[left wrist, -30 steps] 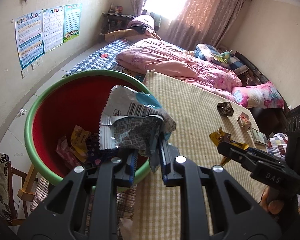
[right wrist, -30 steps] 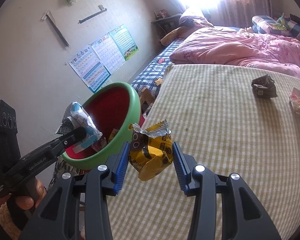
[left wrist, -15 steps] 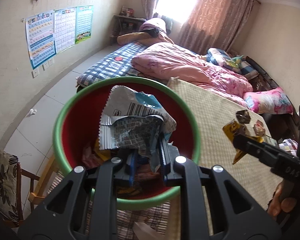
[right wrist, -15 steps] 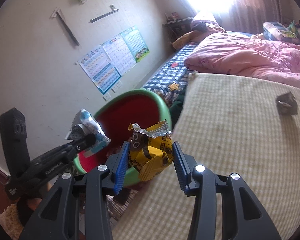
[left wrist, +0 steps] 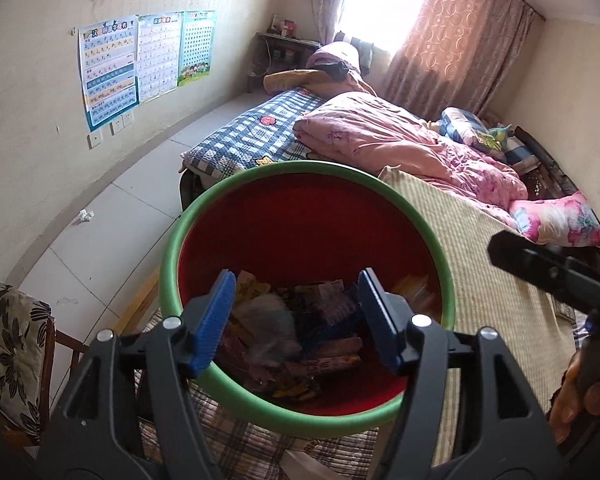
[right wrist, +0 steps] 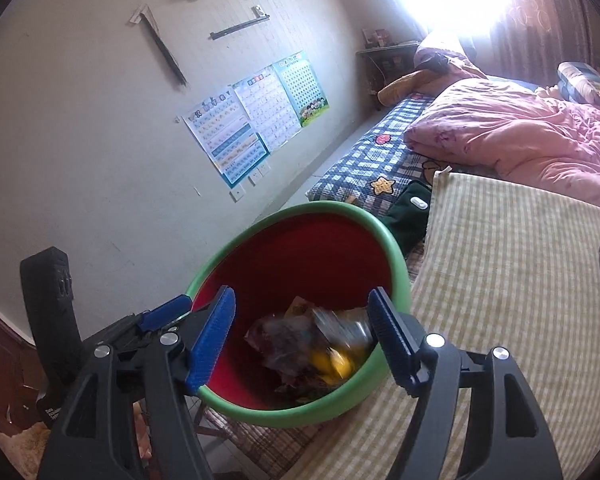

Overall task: Collect trash
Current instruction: 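Open both tools over the red bucket to drop the wrappers, then grasp the pink-white bag with the right tool while the left tool grasps the brown wrapper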

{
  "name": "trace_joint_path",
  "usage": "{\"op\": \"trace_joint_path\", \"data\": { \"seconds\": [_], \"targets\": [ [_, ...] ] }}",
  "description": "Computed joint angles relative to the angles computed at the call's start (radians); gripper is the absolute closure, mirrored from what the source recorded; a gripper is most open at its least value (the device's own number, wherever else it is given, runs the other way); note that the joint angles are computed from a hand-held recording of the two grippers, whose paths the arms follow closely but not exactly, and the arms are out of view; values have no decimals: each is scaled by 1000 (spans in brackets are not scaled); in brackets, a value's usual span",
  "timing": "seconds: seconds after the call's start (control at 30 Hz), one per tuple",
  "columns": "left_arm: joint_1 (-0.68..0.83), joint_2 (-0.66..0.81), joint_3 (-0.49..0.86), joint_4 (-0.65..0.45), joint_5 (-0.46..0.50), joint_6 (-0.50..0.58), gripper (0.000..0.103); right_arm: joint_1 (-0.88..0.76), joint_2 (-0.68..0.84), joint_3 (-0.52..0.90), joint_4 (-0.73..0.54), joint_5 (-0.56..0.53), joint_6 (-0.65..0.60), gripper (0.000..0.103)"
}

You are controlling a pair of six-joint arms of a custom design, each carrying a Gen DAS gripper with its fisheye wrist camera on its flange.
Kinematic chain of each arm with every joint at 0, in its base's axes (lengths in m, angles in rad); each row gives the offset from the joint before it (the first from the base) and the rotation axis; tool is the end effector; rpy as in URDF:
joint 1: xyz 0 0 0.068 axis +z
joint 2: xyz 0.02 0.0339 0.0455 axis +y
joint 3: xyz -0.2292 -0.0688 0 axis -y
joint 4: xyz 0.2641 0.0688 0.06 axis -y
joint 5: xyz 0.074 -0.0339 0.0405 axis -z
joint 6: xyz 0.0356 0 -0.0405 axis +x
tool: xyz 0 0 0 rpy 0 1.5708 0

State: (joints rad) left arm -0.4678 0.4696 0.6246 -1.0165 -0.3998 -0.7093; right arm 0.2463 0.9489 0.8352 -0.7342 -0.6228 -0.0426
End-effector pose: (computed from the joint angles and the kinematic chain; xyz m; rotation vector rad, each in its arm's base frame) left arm 0.1284 -0.0493 0.2362 -0.4561 2.3017 -0.0867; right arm 0.2119 0.0747 0.2523 -0.6231 2.2910 0.8453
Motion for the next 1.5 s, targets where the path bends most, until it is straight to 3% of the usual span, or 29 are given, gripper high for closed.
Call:
{"op": "trace_joint_path", "data": {
  "seconds": [0.1, 0.2, 0.37, 0.43, 0.57, 0.67, 0.83, 0.87, 0.93, 1.17, 1.33, 1.5],
  "targets": [
    [-23, 39, 9, 19, -6, -24, 41, -85, -8, -3, -22, -30, -42, 35],
    [-83, 106, 36, 58, -28, -56, 40, -272, 31, 11, -56, -59, -155, 35],
    [-213, 260, 104, 145, -83, -109, 35, -633, 248, 111, -21, -17, -337, 35],
    [-259, 354, 147, 199, -92, -116, 33, -740, 385, 198, 21, 31, -385, 29],
    [-343, 567, 250, 295, -99, -132, 30, -870, 712, 458, 5, 50, -407, 27],
    [-386, 718, 339, 344, -91, -145, 28, -901, 929, 655, -64, 54, -428, 26],
    [-452, 936, 505, 375, -104, -151, 24, -879, 1120, 851, -154, 80, -466, 27],
    [-458, 984, 548, 376, -104, -143, 24, -873, 1131, 867, -169, 82, -476, 27],
    [-463, 1062, 618, 380, -101, -126, 23, -864, 1136, 870, -184, 80, -511, 41],
    [-411, 1383, 938, 412, -13, -28, 23, -951, 1063, 780, -297, -62, -707, 44],
    [-356, 1701, 1314, 338, 70, 24, 23, -1056, 963, 664, -412, -113, -891, 44],
    [-333, 2033, 1789, 123, 92, 27, 23, -1134, 963, 665, -521, -120, -985, 43]
  ]
}}
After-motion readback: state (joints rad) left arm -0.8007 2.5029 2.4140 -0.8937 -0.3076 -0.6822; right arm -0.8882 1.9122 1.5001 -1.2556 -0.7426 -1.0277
